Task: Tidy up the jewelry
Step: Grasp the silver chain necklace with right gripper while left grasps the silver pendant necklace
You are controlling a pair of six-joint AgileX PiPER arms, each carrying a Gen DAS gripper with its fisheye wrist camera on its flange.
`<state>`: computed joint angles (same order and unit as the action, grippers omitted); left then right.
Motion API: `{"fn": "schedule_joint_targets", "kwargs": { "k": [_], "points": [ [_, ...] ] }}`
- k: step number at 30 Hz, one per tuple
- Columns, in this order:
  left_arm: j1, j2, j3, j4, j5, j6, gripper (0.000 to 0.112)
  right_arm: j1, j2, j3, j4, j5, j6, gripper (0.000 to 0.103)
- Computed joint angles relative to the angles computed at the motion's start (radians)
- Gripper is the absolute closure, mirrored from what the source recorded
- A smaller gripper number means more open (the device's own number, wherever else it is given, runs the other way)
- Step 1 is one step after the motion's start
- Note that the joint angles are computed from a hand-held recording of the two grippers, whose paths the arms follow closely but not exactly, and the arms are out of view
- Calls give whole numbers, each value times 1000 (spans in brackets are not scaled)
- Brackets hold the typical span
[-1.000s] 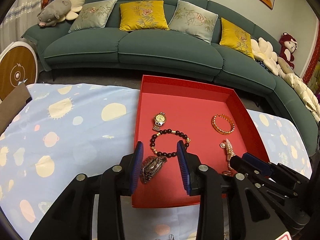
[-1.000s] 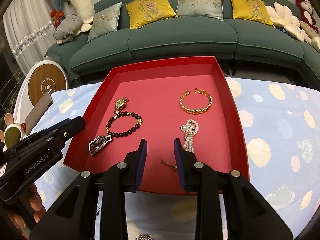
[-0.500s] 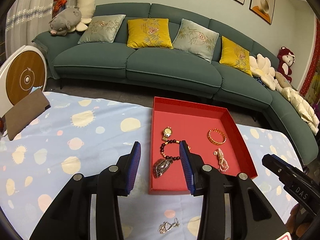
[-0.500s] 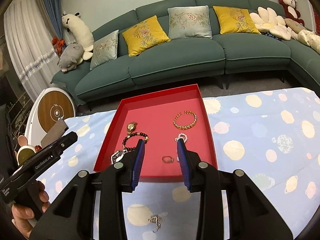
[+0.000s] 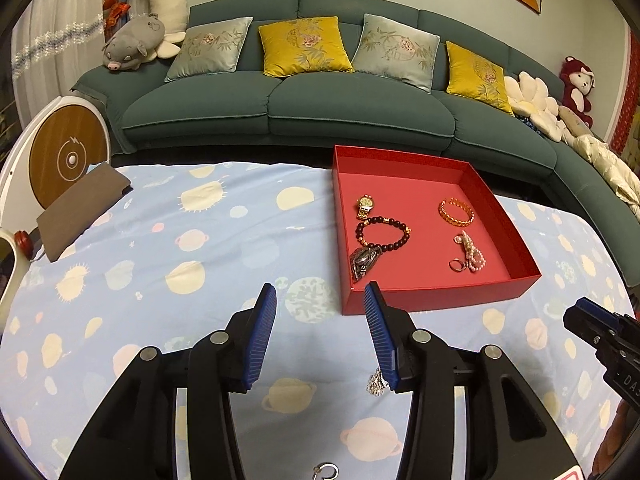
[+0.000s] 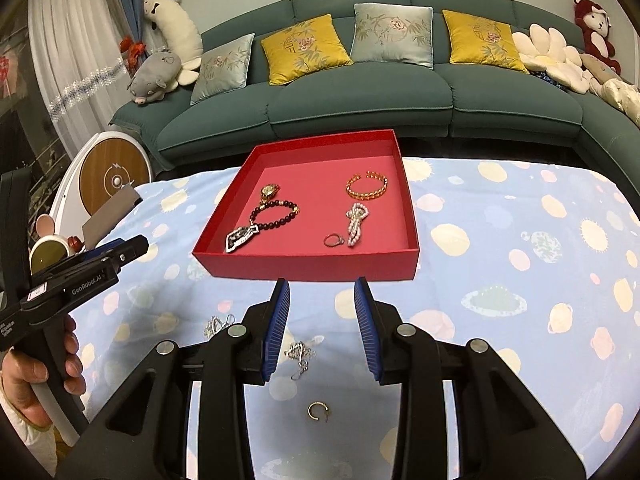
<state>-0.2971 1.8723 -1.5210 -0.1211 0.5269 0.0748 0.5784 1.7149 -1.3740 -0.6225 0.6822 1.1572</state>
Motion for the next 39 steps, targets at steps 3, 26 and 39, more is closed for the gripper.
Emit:
{"fn": "schedule_joint_targets", "kwargs": {
  "k": [3, 26, 39],
  "points": [
    [0, -15, 33, -4, -13, 27, 68, 9, 4, 18, 6, 0, -12, 70],
    [94, 8, 49, -130, 46, 177, 54, 40, 184, -26, 162, -27, -188, 70],
    [80, 35, 41, -152, 77, 213, 54, 35, 235, -76, 170, -11, -205, 70]
  ]
}}
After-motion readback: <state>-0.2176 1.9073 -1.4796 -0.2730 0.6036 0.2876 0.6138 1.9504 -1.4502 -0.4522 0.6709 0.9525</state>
